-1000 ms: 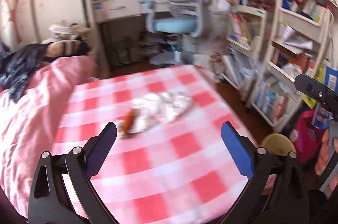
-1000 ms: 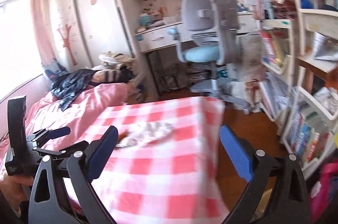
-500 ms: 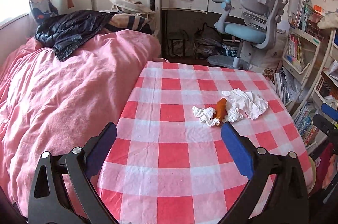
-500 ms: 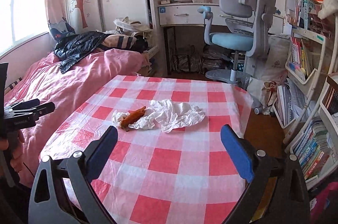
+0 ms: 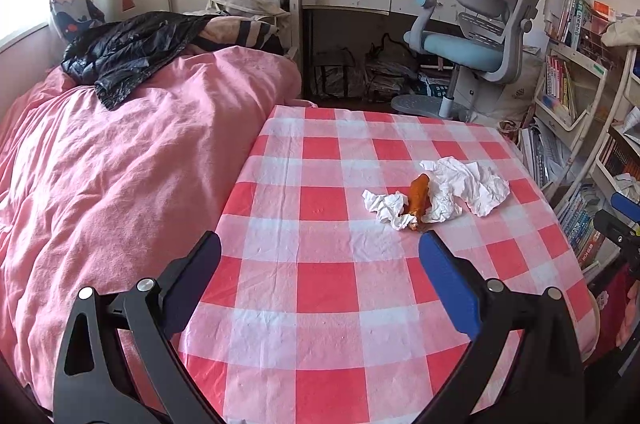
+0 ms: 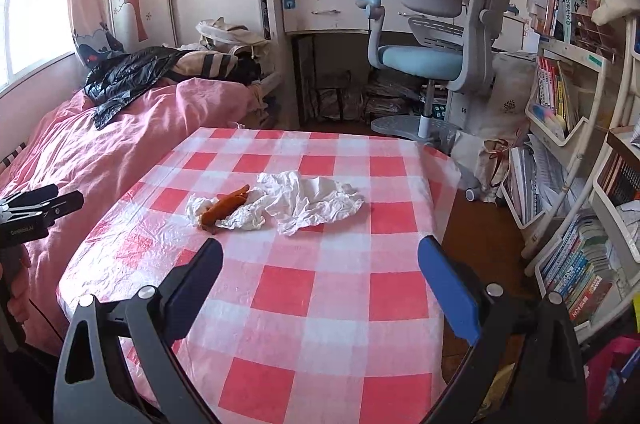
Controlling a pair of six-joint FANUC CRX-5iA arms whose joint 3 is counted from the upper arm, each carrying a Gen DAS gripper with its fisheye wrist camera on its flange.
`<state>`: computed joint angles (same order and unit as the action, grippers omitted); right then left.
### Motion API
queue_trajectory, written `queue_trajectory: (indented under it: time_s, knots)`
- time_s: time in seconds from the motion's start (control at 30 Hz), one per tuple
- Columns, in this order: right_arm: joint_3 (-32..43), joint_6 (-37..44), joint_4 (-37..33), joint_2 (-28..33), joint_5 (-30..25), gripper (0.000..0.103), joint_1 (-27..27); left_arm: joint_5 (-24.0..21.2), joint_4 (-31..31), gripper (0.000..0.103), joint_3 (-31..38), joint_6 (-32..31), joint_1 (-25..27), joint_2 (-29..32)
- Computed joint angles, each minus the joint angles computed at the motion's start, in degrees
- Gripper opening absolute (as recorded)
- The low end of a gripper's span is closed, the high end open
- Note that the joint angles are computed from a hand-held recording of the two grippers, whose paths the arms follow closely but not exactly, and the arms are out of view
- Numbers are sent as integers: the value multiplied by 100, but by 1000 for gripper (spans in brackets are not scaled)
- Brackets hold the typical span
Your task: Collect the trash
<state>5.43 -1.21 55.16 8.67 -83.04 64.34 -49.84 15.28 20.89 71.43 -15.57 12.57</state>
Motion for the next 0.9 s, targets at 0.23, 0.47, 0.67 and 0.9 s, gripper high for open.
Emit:
queue_trajectory:
  time_s: [0.23,0.47,0.67,0.9]
  knots:
    - [209,480,-89,157,9,94,-15,-53,-8,95,61,110,15,57]
    - [300,653,-150,227,-4,94,-20,-151,12,95,135,225,46,140]
    - [313,674,-162,236,-8,94,-19,-223,-7,95,186,224,55,179]
    - [333,706,-172,261,-5,94,-18,-249,-19,95,206,237,57,195]
